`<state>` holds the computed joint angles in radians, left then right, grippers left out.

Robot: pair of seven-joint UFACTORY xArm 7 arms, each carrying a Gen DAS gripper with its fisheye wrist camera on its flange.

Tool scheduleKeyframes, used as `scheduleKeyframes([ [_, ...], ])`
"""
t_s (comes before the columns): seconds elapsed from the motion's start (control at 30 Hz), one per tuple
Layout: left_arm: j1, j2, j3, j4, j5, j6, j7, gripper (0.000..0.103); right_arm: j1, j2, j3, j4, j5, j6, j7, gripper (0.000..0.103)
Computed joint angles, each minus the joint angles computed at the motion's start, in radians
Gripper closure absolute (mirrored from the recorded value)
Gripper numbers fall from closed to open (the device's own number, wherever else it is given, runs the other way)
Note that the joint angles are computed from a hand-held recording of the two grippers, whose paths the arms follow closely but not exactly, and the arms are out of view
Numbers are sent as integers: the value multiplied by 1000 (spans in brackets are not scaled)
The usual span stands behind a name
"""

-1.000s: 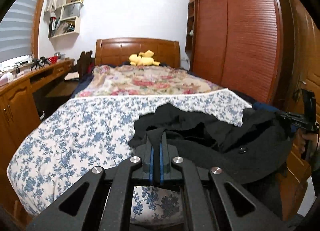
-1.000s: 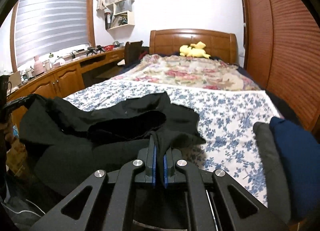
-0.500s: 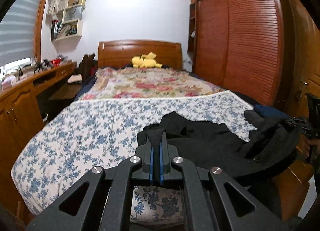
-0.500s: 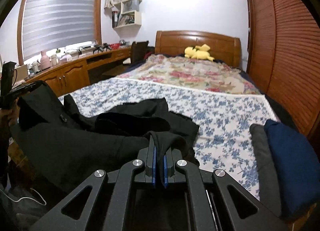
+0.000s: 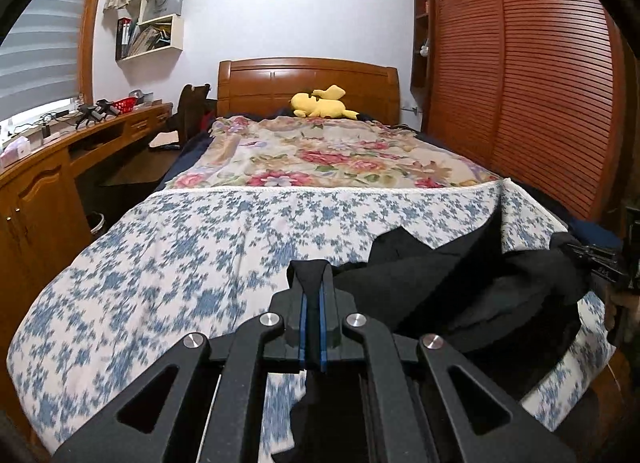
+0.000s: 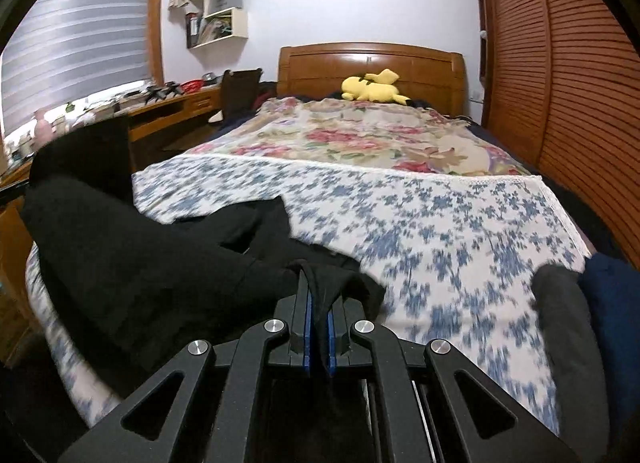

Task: Fold large clothes

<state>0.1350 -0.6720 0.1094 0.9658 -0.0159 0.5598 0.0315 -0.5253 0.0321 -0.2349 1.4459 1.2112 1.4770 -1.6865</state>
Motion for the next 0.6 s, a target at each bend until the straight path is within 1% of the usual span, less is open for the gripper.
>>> scheduleKeyframes([
  [0.07, 9, 68, -7, 38, 13, -38, -1, 98, 28, 3, 25, -1, 7, -59, 9, 98],
  [0.17, 24, 152, -18, 80, 30, -90, -13, 98, 82, 2, 62, -9, 19, -176, 17, 98],
  [0.3, 9, 235, 3, 114, 4, -139, 0, 98, 138, -11, 85, -40, 10, -287, 27, 98],
  [0.37, 1, 265, 12, 124, -10, -148, 15, 98, 165, -10, 96, -46, -4, -340, 34, 98],
  [0.47, -16, 301, 22, 120, -41, -172, 43, 98, 191, -19, 101, -67, -31, -384, 41, 98],
  [0.6, -21, 316, 17, 96, -58, -201, 62, 98, 220, -38, 103, -92, -56, -426, 40, 98],
])
